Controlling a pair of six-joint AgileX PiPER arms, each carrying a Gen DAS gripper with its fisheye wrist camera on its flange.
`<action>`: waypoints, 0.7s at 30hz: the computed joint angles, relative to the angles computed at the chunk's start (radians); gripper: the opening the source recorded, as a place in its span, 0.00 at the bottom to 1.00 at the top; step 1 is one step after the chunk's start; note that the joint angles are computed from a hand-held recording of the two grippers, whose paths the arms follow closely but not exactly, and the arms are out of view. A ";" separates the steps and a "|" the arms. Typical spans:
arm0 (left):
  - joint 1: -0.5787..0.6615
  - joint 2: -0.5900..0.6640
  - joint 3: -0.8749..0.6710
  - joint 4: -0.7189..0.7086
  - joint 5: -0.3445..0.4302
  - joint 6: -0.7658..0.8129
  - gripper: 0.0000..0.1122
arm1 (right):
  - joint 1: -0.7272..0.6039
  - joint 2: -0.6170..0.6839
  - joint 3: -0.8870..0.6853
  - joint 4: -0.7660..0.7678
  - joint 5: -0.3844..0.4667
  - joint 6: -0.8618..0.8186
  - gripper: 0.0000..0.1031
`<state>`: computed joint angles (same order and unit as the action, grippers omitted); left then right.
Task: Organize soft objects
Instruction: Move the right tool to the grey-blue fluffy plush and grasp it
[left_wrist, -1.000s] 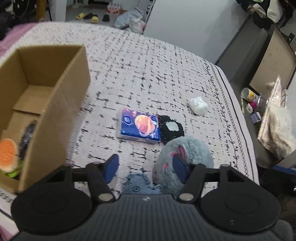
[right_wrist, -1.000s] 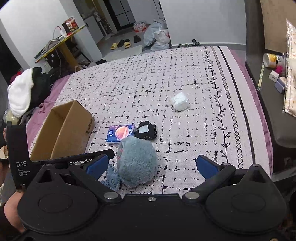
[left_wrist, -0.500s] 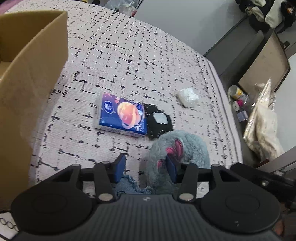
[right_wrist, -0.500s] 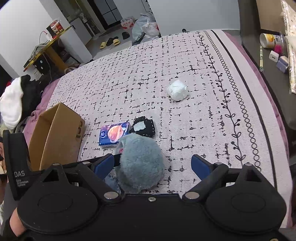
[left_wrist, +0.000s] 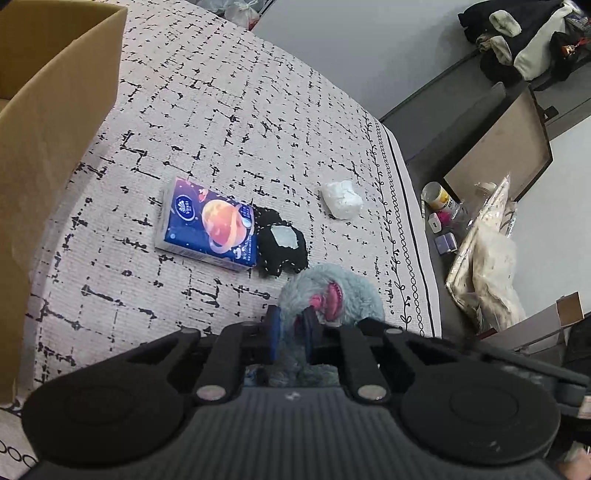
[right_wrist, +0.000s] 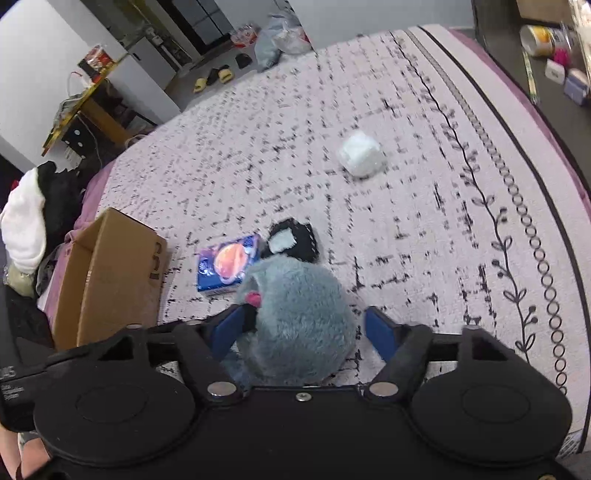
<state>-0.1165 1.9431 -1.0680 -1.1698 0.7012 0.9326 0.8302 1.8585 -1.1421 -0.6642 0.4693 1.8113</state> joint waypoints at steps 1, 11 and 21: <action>-0.002 -0.001 0.000 0.001 -0.002 -0.002 0.10 | -0.010 0.004 0.009 0.022 -0.020 -0.007 0.52; -0.016 -0.033 0.006 0.008 0.004 -0.006 0.10 | -0.004 -0.027 0.061 -0.088 -0.052 0.108 0.30; 0.035 -0.123 0.014 0.035 0.048 -0.009 0.10 | 0.039 -0.062 -0.014 -0.079 0.038 0.078 0.30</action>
<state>-0.0816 1.8196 -1.0542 -1.1349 0.7492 0.9233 0.8689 1.7968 -1.1559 -0.7428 0.5077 1.8898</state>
